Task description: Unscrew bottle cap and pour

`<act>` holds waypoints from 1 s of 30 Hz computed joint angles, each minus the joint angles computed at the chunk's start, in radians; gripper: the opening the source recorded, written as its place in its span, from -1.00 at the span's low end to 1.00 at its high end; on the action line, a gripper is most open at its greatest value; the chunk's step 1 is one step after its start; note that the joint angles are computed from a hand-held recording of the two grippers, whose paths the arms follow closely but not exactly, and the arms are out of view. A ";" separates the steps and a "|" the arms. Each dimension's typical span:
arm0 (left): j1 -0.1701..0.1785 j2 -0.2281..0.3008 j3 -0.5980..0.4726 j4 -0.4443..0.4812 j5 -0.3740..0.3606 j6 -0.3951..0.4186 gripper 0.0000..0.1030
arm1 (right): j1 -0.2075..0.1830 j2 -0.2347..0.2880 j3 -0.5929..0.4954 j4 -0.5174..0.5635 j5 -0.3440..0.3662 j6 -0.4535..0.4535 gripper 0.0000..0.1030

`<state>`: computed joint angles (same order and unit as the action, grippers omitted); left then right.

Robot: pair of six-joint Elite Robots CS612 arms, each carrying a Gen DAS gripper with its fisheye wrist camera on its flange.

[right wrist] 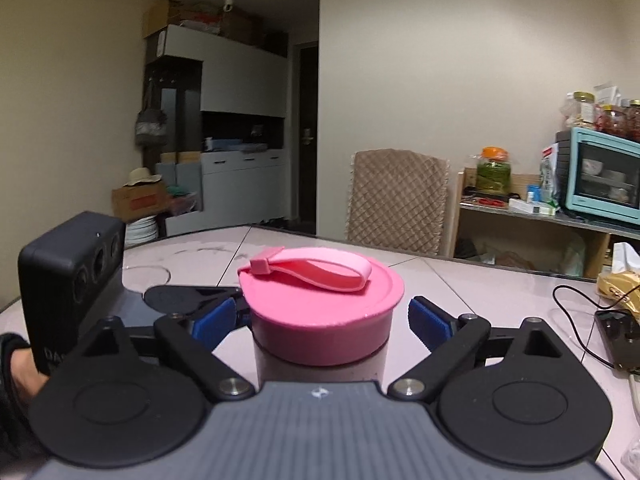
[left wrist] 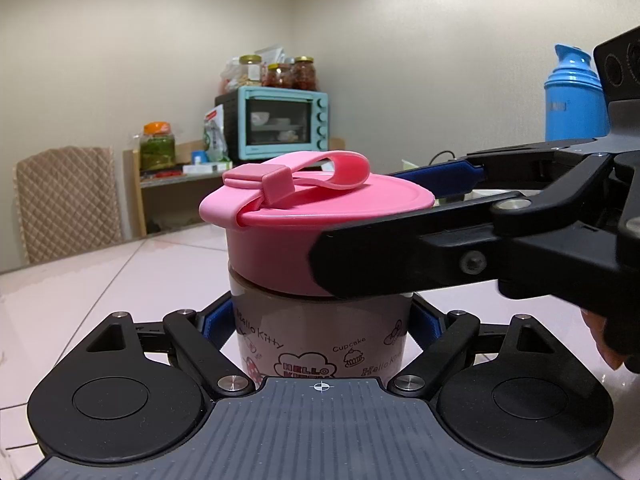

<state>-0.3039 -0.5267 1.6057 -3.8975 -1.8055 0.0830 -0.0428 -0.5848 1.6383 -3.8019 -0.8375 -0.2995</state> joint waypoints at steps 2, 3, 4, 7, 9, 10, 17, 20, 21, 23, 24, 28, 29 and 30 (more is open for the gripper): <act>0.000 0.000 0.000 0.000 0.000 0.000 0.74 | 0.009 0.004 -0.007 -0.003 -0.020 0.006 0.85; 0.000 0.000 0.000 0.000 0.000 0.000 0.74 | 0.015 0.006 -0.011 -0.001 -0.038 0.016 0.85; 0.000 0.000 0.000 0.000 0.000 0.000 0.74 | 0.018 0.007 -0.015 0.005 -0.046 0.020 0.85; 0.000 0.000 0.000 0.000 0.000 0.000 0.74 | 0.031 0.011 -0.023 0.008 -0.083 0.037 0.85; 0.000 0.000 0.000 0.000 0.000 0.000 0.74 | 0.036 0.015 -0.028 0.008 -0.100 0.048 0.85; 0.000 0.000 0.000 0.000 0.000 0.000 0.74 | 0.038 0.016 -0.029 0.008 -0.104 0.054 0.84; 0.000 0.000 0.000 0.000 0.000 0.000 0.74 | 0.047 0.021 -0.027 -0.012 -0.147 0.072 0.66; 0.001 0.000 -0.001 0.001 -0.001 0.001 0.74 | 0.043 0.023 -0.030 -0.006 -0.131 0.056 0.65; 0.001 0.001 -0.001 0.001 -0.001 0.000 0.74 | 0.038 0.024 -0.034 0.004 -0.109 0.039 0.65; 0.001 0.001 -0.001 0.001 -0.001 0.001 0.74 | 0.027 0.026 -0.043 0.028 -0.062 0.013 0.65; 0.001 0.001 -0.002 0.001 0.000 0.001 0.74 | 0.023 0.027 -0.047 0.039 -0.041 0.001 0.65; 0.001 0.001 -0.002 0.001 -0.001 0.000 0.74 | -0.015 0.034 -0.091 0.175 0.137 -0.128 0.65; 0.001 0.001 -0.002 0.001 -0.001 0.000 0.74 | -0.024 0.035 -0.104 0.228 0.184 -0.174 0.65; 0.001 0.001 -0.002 0.001 -0.001 0.000 0.74 | -0.033 0.034 -0.116 0.286 0.229 -0.226 0.65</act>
